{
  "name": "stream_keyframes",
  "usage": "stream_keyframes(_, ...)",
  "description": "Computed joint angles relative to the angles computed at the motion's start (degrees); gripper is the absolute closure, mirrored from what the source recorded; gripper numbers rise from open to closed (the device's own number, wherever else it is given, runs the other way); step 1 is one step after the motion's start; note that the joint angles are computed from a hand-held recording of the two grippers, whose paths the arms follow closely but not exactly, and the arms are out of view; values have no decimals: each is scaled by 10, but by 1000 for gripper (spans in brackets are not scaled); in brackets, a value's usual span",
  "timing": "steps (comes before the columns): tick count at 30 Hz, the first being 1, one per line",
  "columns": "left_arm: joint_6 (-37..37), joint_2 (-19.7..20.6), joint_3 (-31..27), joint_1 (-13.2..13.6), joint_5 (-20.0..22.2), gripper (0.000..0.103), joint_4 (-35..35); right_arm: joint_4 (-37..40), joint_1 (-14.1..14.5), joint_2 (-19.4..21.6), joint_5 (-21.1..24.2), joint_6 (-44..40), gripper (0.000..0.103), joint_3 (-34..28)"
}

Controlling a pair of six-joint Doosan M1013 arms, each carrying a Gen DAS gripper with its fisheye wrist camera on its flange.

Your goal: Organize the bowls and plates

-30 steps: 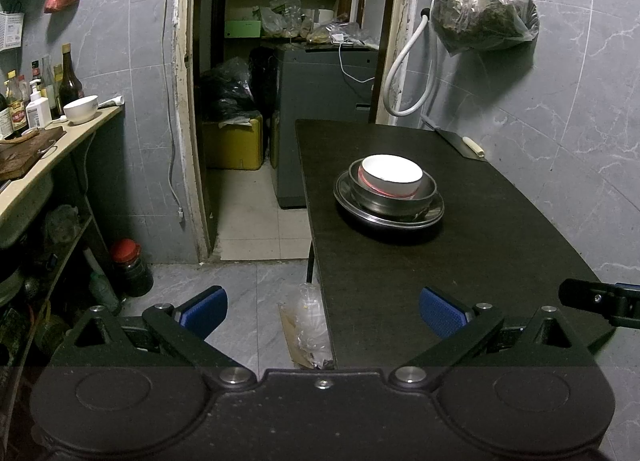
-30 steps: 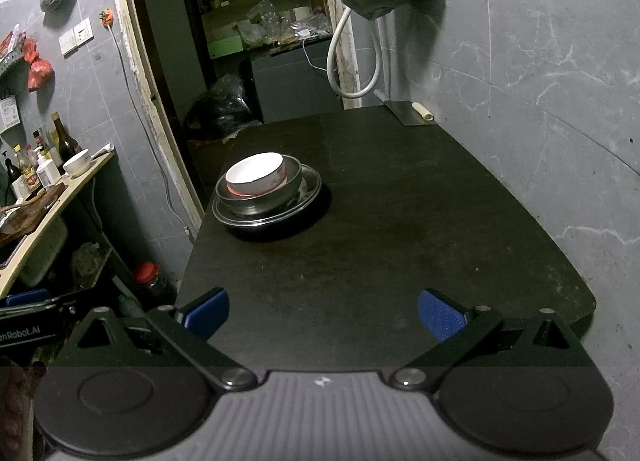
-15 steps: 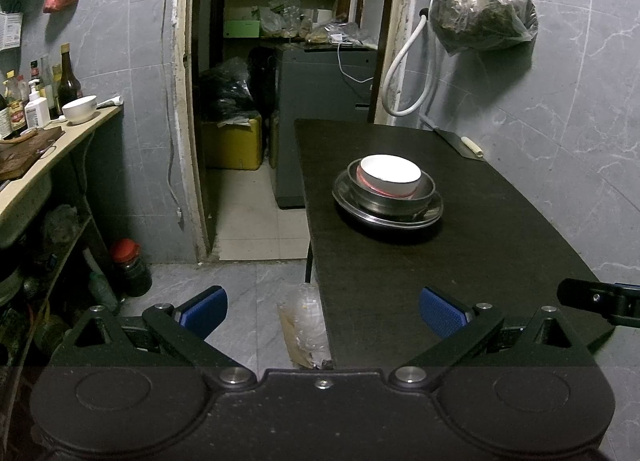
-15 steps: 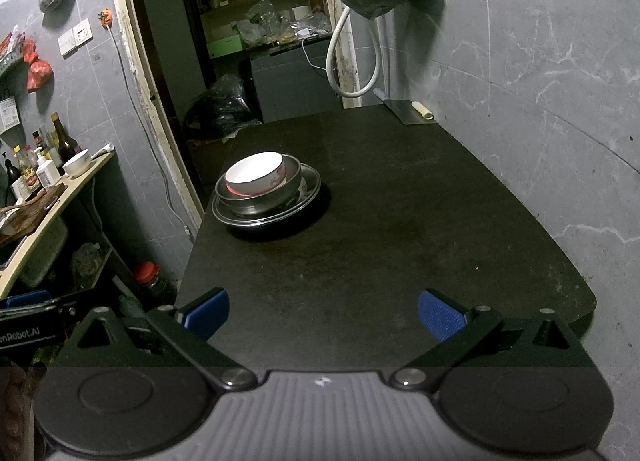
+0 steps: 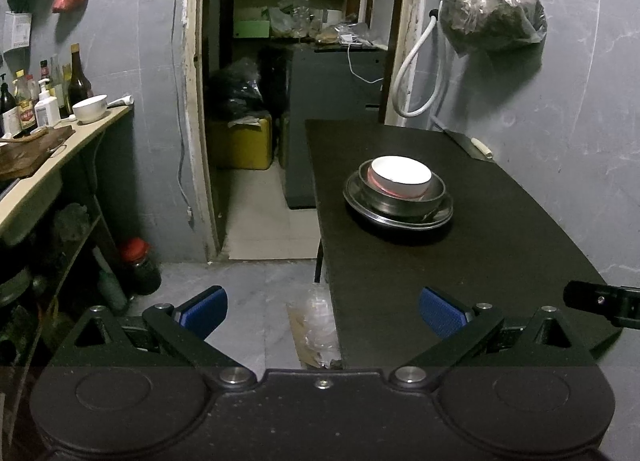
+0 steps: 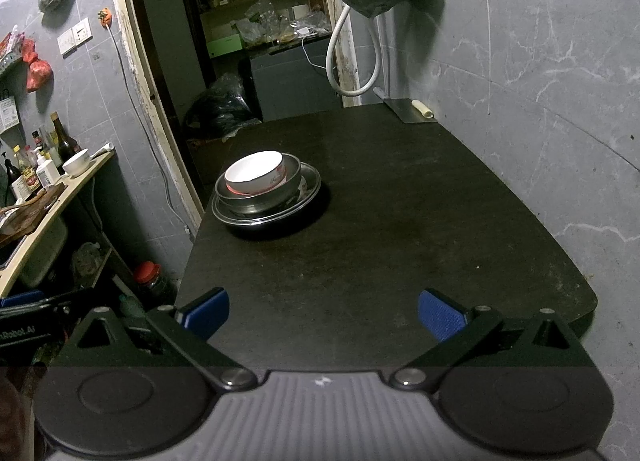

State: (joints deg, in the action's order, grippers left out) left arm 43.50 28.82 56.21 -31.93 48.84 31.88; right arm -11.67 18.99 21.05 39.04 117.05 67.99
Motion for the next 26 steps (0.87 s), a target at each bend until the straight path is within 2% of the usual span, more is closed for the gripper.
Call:
stream_keyframes(17, 15, 11, -21, 4, 14, 1, -10, -4, 1, 2, 2, 7, 0, 1)
stream_keyframes(26, 28, 18, -33, 7, 19, 1, -20, -7, 3, 12, 18, 13, 0, -17)
